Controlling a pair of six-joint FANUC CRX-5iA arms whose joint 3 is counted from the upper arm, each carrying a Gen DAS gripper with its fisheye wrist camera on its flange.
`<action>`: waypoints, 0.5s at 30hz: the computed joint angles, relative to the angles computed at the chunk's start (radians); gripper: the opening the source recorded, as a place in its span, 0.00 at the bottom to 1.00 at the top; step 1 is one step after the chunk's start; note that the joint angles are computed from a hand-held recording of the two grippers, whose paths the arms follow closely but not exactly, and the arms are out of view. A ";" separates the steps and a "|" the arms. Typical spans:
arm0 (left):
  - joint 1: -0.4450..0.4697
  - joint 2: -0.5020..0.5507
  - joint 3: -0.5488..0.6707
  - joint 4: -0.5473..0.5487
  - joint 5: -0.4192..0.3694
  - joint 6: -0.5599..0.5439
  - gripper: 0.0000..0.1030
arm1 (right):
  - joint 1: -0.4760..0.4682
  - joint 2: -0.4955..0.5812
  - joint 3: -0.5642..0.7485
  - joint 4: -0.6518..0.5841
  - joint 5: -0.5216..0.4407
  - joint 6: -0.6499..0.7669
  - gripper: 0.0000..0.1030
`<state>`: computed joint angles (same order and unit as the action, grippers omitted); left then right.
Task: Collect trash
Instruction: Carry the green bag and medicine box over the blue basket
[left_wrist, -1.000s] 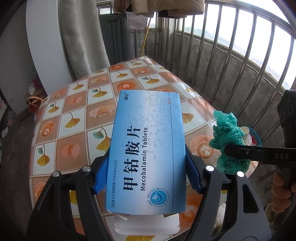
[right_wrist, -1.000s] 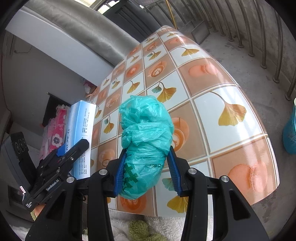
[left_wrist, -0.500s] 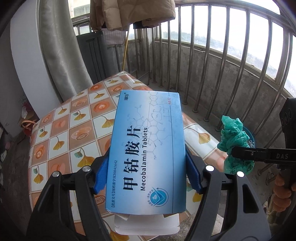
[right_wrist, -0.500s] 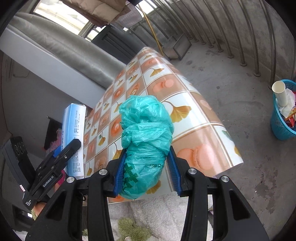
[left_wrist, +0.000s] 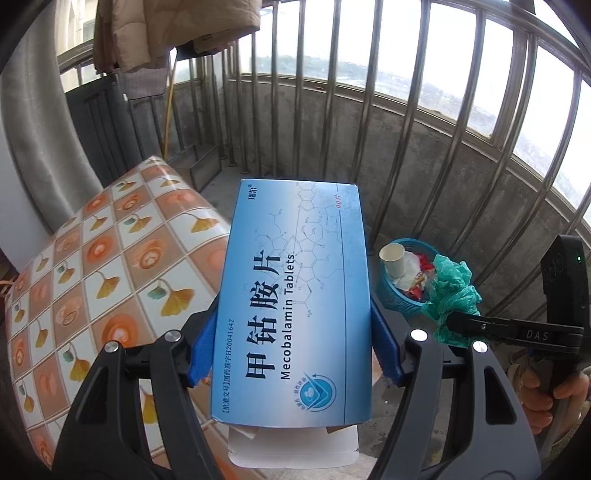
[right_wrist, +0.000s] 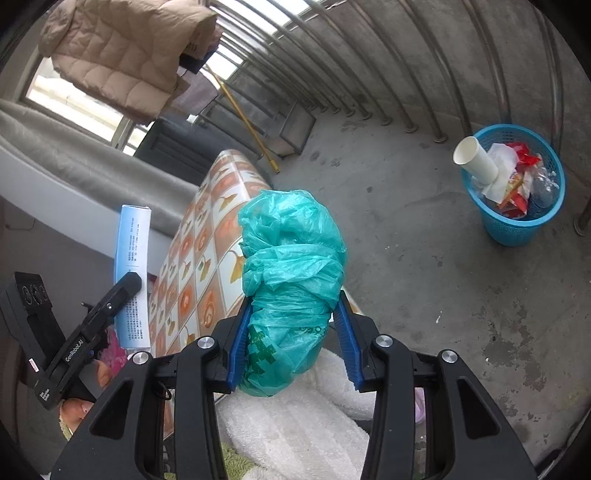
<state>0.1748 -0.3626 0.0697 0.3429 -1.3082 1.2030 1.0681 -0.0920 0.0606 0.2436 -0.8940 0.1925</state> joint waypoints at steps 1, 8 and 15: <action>-0.022 0.019 0.005 0.011 0.002 0.006 0.64 | -0.004 -0.017 -0.025 0.011 0.003 -0.030 0.41; -0.189 0.196 0.075 0.096 -0.005 0.053 0.64 | -0.039 -0.142 -0.218 0.104 0.017 -0.297 0.41; -0.355 0.402 0.204 0.106 -0.008 0.125 0.64 | -0.099 -0.248 -0.375 0.200 0.017 -0.530 0.41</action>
